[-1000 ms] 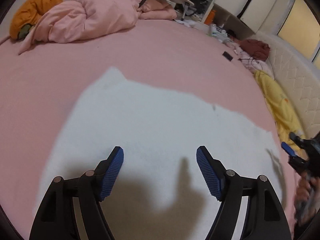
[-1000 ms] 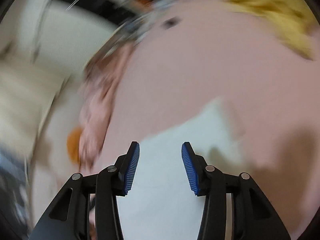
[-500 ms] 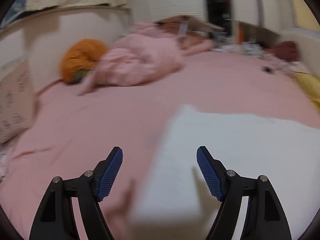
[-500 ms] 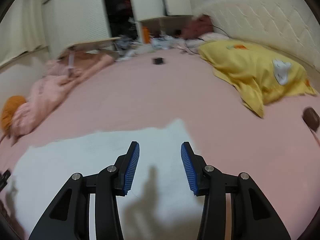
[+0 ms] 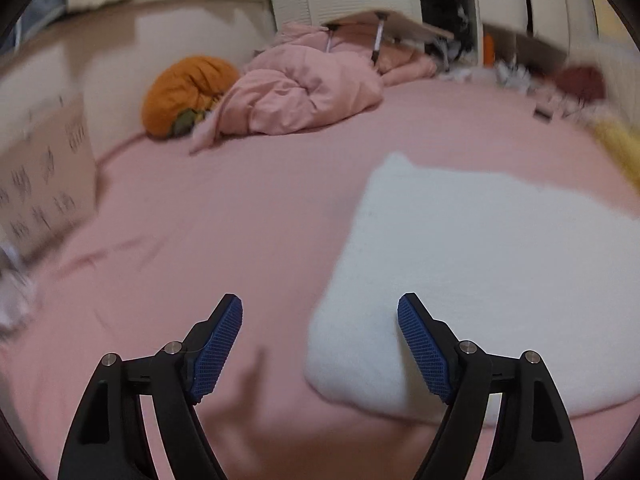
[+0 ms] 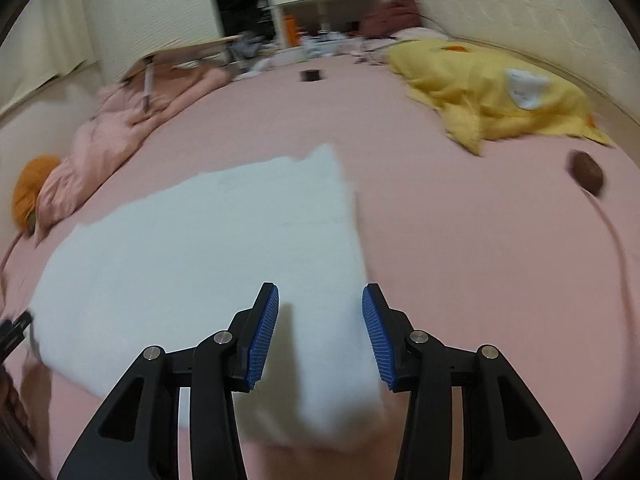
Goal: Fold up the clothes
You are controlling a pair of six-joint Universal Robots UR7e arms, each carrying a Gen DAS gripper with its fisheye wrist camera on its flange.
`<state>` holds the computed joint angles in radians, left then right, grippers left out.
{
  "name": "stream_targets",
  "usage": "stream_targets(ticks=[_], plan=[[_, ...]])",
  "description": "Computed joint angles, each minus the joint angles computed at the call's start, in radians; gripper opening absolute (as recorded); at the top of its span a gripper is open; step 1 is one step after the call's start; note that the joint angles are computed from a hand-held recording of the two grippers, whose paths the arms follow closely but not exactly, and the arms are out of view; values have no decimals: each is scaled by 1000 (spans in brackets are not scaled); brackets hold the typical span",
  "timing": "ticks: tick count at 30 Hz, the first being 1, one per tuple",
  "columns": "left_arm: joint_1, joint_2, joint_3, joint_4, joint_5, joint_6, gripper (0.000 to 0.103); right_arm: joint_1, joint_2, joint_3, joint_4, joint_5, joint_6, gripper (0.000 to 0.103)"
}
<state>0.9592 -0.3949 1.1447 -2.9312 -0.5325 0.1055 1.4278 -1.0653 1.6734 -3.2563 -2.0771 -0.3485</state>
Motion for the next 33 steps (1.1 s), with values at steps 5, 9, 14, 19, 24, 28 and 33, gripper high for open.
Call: stream_targets(ticks=[5,9,14,19,24,28,33], plan=[[29,-46,12,369,-28,-254,83,18,-2,59,5,-62,-134,45],[4,-73,21,517,169,-429,88,-10,-89,113,121,-164,157,53],[-39,-177,143,639,215,-598,88,60,-136,201,11,-251,69,54],[-113,-314,371,447,-41,-591,88,172,-124,269,-102,-314,-12,54],[-215,-360,583,261,-162,-498,88,256,-124,360,-188,-330,-36,54],[-276,-363,748,88,-180,-458,88,288,-101,407,-257,-371,-46,54],[-271,-366,748,23,-249,-387,88,312,-106,453,-269,-370,-59,54]])
